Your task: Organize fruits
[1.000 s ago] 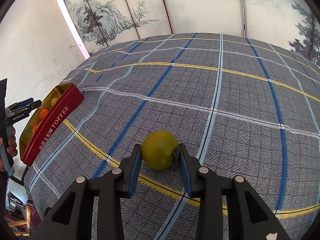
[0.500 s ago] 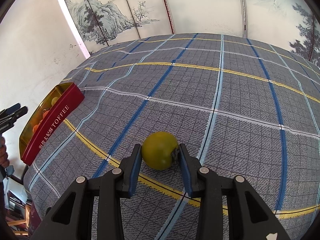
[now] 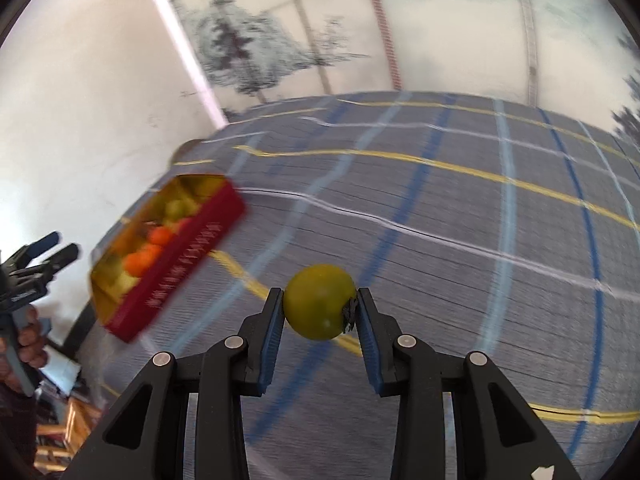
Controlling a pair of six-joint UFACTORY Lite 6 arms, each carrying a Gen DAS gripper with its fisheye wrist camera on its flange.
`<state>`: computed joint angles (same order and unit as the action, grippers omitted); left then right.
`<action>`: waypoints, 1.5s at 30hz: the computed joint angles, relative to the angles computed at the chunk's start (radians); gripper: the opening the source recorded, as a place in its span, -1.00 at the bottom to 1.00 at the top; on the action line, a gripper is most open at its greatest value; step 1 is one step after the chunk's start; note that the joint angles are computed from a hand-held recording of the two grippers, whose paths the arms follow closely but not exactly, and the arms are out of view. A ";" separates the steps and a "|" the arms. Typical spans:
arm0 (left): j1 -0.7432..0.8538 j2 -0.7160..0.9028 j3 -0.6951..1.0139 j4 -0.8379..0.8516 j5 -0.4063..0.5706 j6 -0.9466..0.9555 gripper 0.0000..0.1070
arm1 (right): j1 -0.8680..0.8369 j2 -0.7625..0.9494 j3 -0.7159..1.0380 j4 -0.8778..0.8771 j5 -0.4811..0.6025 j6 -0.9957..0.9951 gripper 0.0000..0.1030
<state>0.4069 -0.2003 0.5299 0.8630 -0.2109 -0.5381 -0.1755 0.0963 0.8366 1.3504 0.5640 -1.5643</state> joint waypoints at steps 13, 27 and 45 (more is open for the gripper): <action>0.168 0.038 0.022 0.253 -0.071 -0.220 0.83 | 0.463 0.095 0.179 -0.010 -0.087 0.195 -0.35; 0.300 0.034 0.040 0.543 -0.190 -0.425 0.83 | 0.597 0.343 0.425 -0.136 -0.147 0.384 -0.32; 0.348 -0.141 -0.034 0.637 -0.276 -0.496 0.83 | 0.632 -0.108 0.066 0.311 -0.265 -0.098 0.36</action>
<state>0.7553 -0.3417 0.4957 1.4999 -0.4865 -1.0342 0.4569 -0.0121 0.9025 1.6614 0.2988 -1.6626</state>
